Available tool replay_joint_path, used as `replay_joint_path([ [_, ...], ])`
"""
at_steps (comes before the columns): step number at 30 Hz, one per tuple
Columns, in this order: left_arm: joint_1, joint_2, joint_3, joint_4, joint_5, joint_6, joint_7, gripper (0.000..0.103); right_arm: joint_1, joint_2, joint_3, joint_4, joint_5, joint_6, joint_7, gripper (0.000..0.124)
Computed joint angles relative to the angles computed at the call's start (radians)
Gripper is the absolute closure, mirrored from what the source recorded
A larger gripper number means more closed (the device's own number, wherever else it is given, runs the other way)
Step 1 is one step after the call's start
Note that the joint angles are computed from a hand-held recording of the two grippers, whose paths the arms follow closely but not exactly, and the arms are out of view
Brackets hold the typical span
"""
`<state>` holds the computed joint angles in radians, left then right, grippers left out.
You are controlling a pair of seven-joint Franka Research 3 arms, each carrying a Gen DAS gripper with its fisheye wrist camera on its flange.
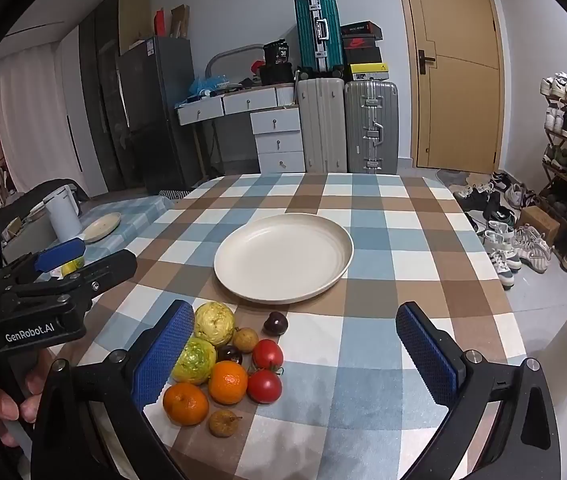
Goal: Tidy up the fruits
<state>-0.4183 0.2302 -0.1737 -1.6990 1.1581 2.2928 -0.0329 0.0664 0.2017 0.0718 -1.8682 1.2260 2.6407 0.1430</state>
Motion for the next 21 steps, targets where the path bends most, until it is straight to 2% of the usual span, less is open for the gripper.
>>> replay_joint_path([
  [1, -0.001, -0.014, 0.008, -0.023, 0.036, 0.030, -0.066, 0.001, -0.004, 0.000, 0.003, 0.000, 0.024, -0.002, -0.015, 0.021],
  [6, -0.003, -0.012, 0.001, -0.015, 0.052, 0.007, -0.062, 0.001, -0.003, -0.001, -0.001, -0.001, 0.020, -0.009, -0.014, 0.021],
  [21, 0.020, -0.029, -0.011, -0.036, 0.018, 0.010, -0.046, 0.001, 0.004, -0.003, -0.001, -0.004, 0.017, 0.012, -0.014, 0.021],
])
